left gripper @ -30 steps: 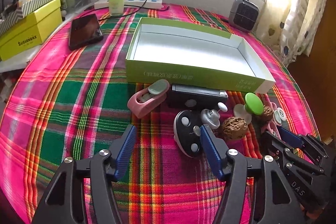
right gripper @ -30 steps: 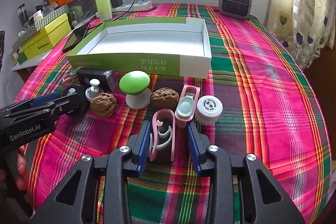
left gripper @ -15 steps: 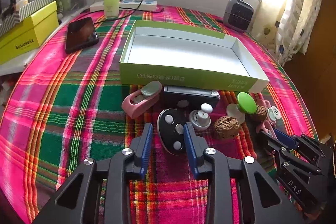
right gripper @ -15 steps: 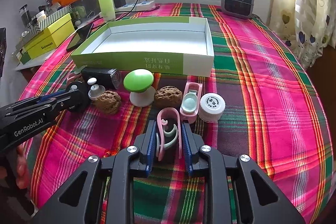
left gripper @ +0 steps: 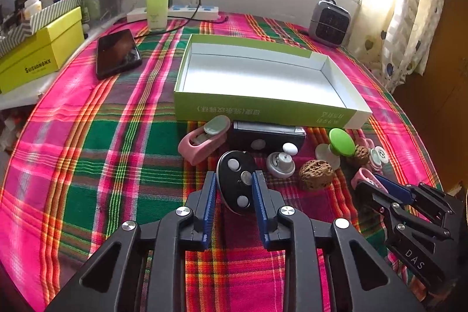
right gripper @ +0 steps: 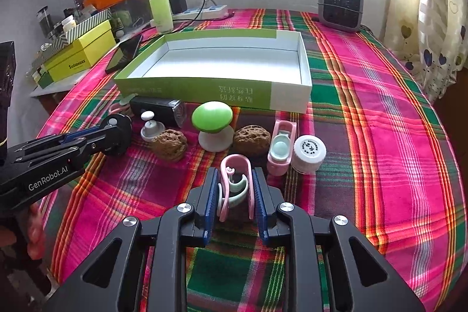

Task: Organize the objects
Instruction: 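Carry the pink clip in the right tool while the left tool carries the black device into the box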

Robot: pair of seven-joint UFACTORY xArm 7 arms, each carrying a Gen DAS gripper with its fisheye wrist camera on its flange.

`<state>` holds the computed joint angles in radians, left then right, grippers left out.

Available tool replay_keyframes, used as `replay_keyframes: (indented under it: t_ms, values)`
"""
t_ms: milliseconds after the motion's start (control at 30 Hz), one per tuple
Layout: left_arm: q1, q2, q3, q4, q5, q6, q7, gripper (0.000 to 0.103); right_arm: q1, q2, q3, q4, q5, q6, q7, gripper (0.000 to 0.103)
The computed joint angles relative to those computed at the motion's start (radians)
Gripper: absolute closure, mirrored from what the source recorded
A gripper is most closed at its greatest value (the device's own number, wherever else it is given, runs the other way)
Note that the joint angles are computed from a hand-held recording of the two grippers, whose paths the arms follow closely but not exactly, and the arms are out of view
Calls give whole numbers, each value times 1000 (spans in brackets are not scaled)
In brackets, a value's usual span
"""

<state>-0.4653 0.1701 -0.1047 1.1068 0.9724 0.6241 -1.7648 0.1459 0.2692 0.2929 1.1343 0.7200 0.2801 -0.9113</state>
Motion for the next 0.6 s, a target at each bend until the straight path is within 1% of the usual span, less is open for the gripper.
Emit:
replay_keyframes:
  t_ms: [167, 367, 500, 600]
  values:
    - [-3, -13, -4, -2, 18, 7, -7, 80, -9, -10, 13, 4, 33, 11, -33, 78]
    - [4, -22, -10, 14, 23, 13, 24, 80, -3, -18, 10, 23, 70, 19, -67, 78]
    - [20, -20, -5, 26, 5, -26, 52, 80, 9, -9, 2, 56, 67, 24, -68, 78]
    - [20, -12, 0, 50, 6, -12, 66, 80, 14, 7, 0, 91, 61, 31, -62, 78]
